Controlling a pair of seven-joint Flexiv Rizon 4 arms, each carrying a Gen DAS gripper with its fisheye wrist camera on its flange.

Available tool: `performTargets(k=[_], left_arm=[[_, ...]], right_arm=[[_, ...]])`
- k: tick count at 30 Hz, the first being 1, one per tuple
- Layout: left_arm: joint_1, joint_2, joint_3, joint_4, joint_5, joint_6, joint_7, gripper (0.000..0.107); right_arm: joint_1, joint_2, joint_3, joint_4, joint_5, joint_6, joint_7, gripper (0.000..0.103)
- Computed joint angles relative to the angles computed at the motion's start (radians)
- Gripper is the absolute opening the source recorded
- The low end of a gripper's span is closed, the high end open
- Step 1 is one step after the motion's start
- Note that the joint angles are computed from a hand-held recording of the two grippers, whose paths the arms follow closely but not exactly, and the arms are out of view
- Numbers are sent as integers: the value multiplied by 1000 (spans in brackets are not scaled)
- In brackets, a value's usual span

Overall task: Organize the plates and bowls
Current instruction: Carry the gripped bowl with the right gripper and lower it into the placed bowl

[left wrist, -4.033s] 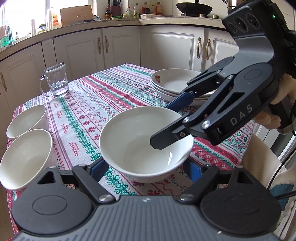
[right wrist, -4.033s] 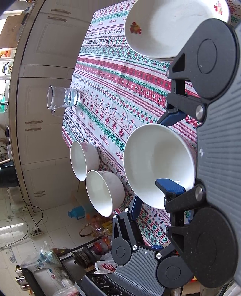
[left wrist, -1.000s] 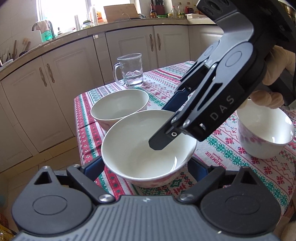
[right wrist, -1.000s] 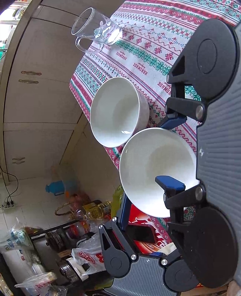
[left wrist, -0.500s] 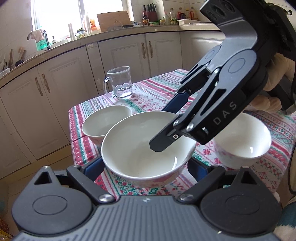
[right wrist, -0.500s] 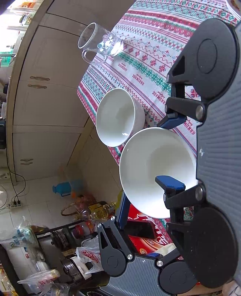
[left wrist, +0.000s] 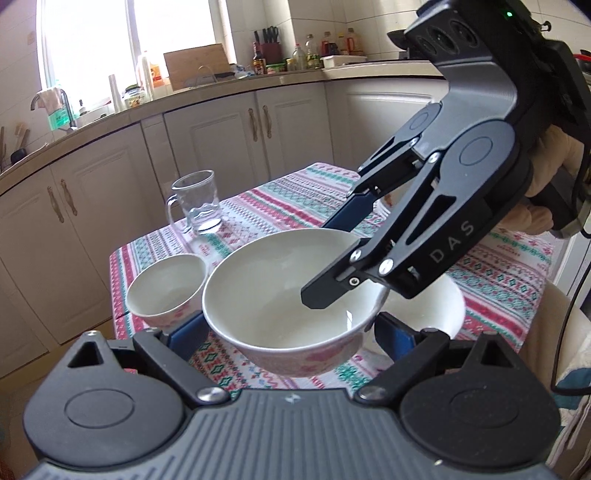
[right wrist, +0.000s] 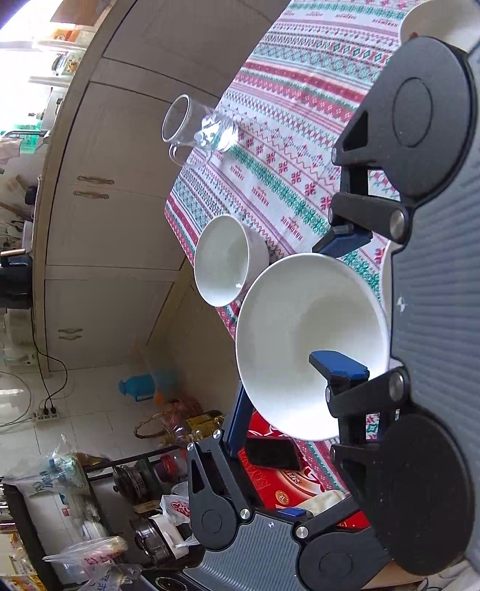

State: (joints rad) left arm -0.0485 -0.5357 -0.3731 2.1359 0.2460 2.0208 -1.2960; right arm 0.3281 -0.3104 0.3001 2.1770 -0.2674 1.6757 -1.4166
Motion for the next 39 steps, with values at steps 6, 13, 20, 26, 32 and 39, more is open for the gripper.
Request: performTargets(k=[6, 13, 20, 26, 32, 39], left_arm=[[-7, -11, -34, -12, 13, -11, 4, 96], [-30, -26, -52, -22, 2, -33, 10, 96], [-51, -29, -47, -21, -25, -53, 17, 96], [-64, -36, -42, -30, -41, -68, 33, 96], [-54, -54, -62, -44, -45, -84, 52, 96], [-26, -68, -99, -51, -59, -116, 71, 96]], right_arm=[[69, 70, -98, 91, 0, 45, 44, 61], [140, 121, -196, 183, 2, 87, 78, 61], [71, 114, -135, 200, 4, 99, 75, 61], [68, 111, -134, 206, 10, 109, 72, 61], [84, 111, -155, 211, 17, 102, 73, 61], [76, 102, -152, 215, 24, 108, 77, 61]])
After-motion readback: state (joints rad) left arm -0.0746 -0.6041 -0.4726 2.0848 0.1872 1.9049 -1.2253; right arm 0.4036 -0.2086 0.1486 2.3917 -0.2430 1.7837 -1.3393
